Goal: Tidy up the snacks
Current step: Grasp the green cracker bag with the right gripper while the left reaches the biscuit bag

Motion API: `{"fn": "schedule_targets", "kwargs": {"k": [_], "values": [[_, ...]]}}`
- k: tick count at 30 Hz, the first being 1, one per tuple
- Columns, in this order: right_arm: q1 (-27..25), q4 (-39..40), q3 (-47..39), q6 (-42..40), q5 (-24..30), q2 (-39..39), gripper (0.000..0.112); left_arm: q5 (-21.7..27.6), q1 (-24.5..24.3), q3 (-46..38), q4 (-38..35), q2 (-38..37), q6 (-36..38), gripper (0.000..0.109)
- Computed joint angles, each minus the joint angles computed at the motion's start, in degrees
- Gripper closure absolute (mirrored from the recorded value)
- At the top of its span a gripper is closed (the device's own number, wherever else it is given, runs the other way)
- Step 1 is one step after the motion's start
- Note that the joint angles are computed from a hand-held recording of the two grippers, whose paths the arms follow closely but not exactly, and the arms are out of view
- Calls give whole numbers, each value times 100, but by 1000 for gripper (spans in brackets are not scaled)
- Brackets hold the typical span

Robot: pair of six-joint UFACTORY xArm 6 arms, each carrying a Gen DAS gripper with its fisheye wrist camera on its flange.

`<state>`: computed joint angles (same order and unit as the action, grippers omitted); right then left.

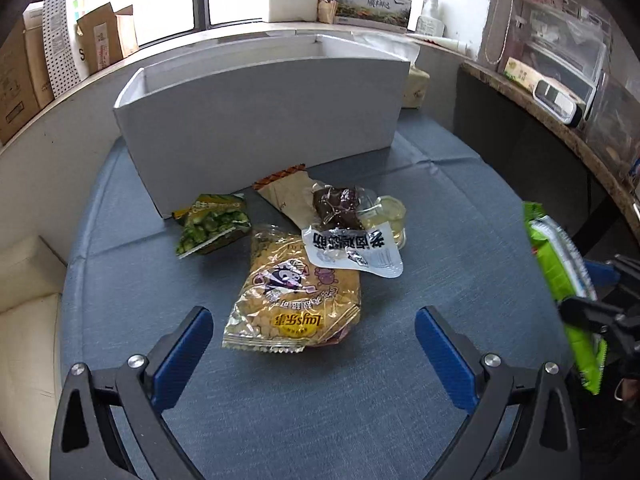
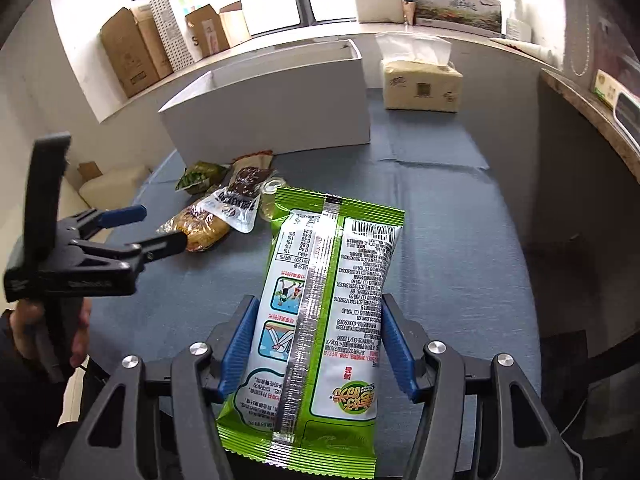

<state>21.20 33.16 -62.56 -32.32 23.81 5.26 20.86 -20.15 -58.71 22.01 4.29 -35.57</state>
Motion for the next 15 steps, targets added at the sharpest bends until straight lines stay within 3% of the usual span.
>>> {"fn": "schedule_targets", "kwargs": {"k": [5,9,12,14,15], "values": [[-36,9,-49,31,9,59,48,138,14,-466,-106,569,286,6],[-28,133,11,-120,16,8,48,-17,87,-503,-654,679,775,6],[-19,176,10,-181,19,16,48,20,114,-533,-445,718,658,7],[-22,160,1,-167,26,25,48,119,119,-540,-232,716,493,27],[-24,163,-2,-173,39,29,48,91,121,-491,-242,673,516,27]]}}
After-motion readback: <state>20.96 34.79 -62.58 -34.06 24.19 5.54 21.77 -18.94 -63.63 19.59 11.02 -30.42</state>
